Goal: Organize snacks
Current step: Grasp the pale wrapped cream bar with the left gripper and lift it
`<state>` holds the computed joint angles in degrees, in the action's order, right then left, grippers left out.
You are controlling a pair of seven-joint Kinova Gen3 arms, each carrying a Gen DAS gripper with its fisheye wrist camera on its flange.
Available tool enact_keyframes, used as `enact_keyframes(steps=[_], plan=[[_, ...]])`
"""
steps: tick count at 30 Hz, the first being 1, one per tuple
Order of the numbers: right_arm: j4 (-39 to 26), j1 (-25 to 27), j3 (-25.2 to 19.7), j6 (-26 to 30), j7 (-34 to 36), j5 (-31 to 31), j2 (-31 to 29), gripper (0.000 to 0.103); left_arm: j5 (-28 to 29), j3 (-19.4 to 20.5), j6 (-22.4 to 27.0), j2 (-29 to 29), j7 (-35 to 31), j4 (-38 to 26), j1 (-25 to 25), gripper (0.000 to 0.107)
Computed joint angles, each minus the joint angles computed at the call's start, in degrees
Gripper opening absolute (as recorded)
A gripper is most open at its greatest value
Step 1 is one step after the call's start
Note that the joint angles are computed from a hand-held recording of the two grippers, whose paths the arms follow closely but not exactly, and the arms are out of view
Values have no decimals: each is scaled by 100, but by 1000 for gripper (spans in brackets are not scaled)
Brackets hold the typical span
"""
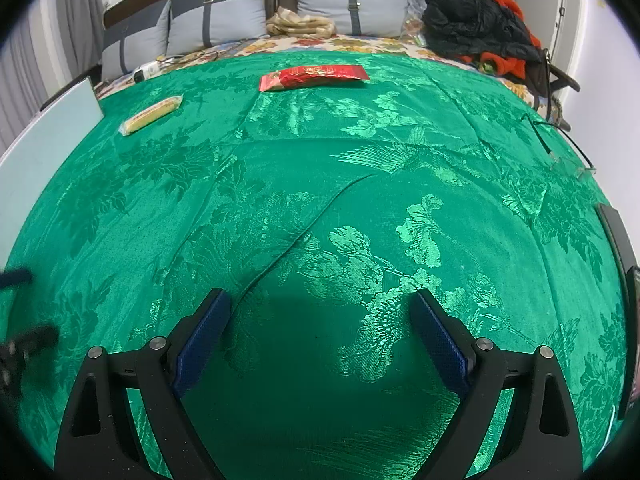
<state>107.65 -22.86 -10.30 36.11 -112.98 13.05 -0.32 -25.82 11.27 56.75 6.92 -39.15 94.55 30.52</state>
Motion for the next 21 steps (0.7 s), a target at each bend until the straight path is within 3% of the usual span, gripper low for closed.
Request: enact_keyframes(steps=[7,9,11,14,17,18,21], plan=[[1,0,3,-2,10,-13,-3,94,-76,530,81,1026,-1626,-1826,-1652,103],[-1,-1,2,0,7,-11,-4,94,6,370,156,1449,-1940,-2357,-1744,102],[-2,0,2,1,10,-15,-6,94,315,-34,269,1862,-2228,-2887,-1679,97],[-3,1,2,3,13,-19,-8,94,1014,-410,661,2389,-2710,-3624,-1691,84],[-4,0,0,5,11,-16,-8,94,1379,-784,575,2414,-3209,-3635,-1481,38],[-4,0,0,5,11,-17,-10,94,1366,-1003,437,2343,-3226,-3484,-1302,29],[-3,1,0,4,15,-21,-10,94,1496,-1586,176,2080,-2913,-3004,-869,29]])
